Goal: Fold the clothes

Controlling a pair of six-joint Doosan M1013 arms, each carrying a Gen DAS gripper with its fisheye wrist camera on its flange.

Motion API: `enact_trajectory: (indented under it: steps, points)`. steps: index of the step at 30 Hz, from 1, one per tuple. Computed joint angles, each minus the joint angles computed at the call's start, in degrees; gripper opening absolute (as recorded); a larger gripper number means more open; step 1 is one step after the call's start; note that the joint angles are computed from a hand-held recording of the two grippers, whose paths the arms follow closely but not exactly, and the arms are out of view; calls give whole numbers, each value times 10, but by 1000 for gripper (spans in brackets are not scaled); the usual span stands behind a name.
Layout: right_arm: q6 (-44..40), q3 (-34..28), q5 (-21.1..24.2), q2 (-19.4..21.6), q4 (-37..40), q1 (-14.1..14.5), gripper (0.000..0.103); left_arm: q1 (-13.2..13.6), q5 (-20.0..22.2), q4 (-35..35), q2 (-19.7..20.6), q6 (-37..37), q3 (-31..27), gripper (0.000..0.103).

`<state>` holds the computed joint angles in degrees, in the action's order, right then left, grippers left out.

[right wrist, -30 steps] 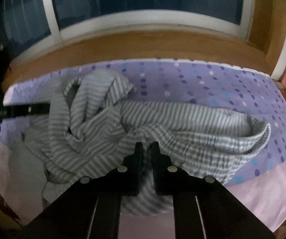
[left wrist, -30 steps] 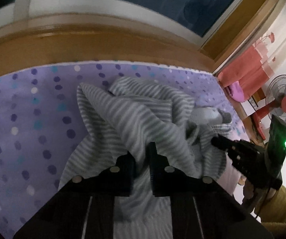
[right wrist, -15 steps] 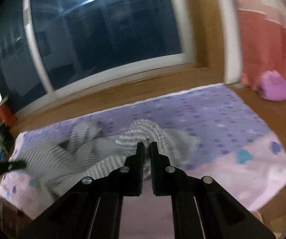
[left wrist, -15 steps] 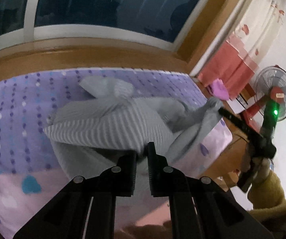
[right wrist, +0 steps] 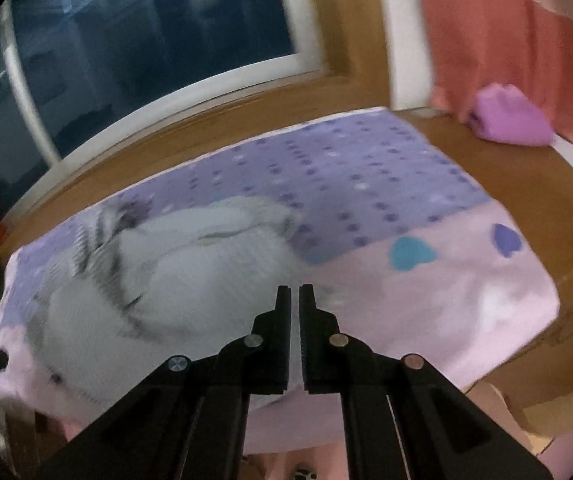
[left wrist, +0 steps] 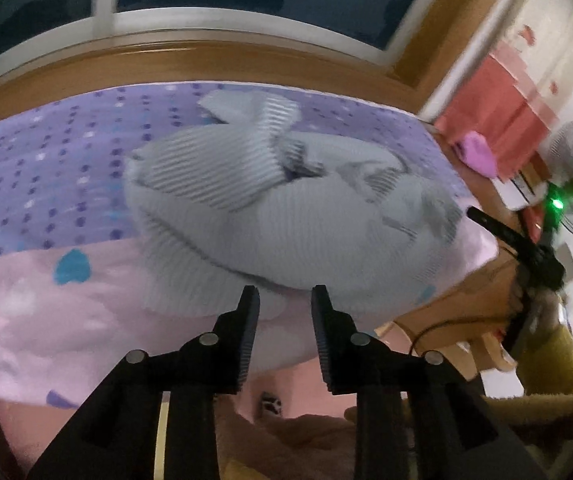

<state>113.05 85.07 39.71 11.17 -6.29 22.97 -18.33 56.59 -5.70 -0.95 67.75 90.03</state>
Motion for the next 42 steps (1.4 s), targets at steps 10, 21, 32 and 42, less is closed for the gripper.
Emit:
enact_trajectory:
  steps: [10, 21, 32, 42]
  points:
    - [-198, -24, -20, 22, 133, 95, 54, 71, -2, -15, -1, -4, 22, 32]
    - [-85, -124, 47, 113, 48, 202, 55, 175, 101, -256, 66, 346, -12, 32]
    - [138, -174, 146, 166, -167, 258, 63, 179, 188, -349, 128, 424, -45, 39]
    - [247, -148, 136, 161, -277, 275, 39, 163, 145, -307, 119, 435, -37, 16]
